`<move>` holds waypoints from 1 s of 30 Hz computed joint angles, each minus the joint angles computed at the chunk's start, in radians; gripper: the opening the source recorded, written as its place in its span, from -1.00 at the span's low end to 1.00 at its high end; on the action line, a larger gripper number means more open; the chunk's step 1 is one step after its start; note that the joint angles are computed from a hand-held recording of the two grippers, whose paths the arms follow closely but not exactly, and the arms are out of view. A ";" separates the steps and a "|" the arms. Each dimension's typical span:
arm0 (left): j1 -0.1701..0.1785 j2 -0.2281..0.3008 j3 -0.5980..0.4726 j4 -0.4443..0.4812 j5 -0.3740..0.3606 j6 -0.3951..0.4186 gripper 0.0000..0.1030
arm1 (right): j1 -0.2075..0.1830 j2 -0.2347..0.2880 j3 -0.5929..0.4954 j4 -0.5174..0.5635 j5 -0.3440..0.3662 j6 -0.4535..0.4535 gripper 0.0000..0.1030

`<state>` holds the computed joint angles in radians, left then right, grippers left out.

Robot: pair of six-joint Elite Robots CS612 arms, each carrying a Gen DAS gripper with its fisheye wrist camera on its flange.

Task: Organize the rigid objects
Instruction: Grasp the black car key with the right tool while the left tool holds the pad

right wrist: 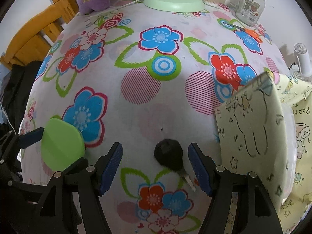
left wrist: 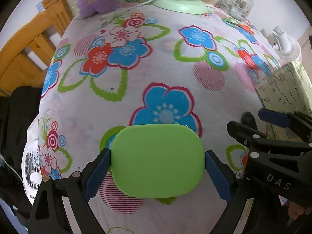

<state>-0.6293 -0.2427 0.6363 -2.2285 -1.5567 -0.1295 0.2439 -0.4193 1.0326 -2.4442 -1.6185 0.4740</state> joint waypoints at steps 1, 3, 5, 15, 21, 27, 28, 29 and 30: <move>0.000 0.002 -0.003 0.003 0.004 -0.008 0.84 | 0.001 0.005 -0.009 0.010 -0.016 0.018 0.36; 0.001 0.008 -0.013 0.010 0.006 -0.024 0.84 | 0.005 0.009 -0.018 0.023 -0.045 0.059 0.30; 0.001 0.009 -0.015 0.016 0.013 -0.030 0.84 | 0.001 0.014 -0.023 0.033 -0.031 0.088 0.30; -0.005 0.022 -0.031 0.038 0.009 -0.004 0.84 | 0.009 0.016 -0.019 0.032 -0.062 0.083 0.21; -0.007 0.018 -0.021 0.029 0.010 0.018 0.84 | 0.015 0.008 -0.001 0.004 -0.074 0.064 -0.32; -0.006 0.000 0.019 -0.006 -0.003 0.039 0.84 | 0.015 -0.002 0.013 0.008 -0.053 0.098 -0.33; -0.006 -0.005 0.029 -0.013 -0.003 0.043 0.84 | 0.015 -0.003 0.014 0.009 -0.049 0.102 -0.33; -0.007 -0.009 0.036 -0.017 -0.005 0.046 0.84 | 0.016 -0.006 0.019 0.008 -0.046 0.110 -0.33; -0.007 -0.015 0.048 -0.024 -0.006 0.048 0.84 | 0.017 -0.008 0.022 0.007 -0.044 0.116 -0.33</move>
<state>-0.6361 -0.2582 0.6839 -2.2528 -1.5627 -0.0810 0.2613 -0.4270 1.0550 -2.4375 -1.6630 0.5899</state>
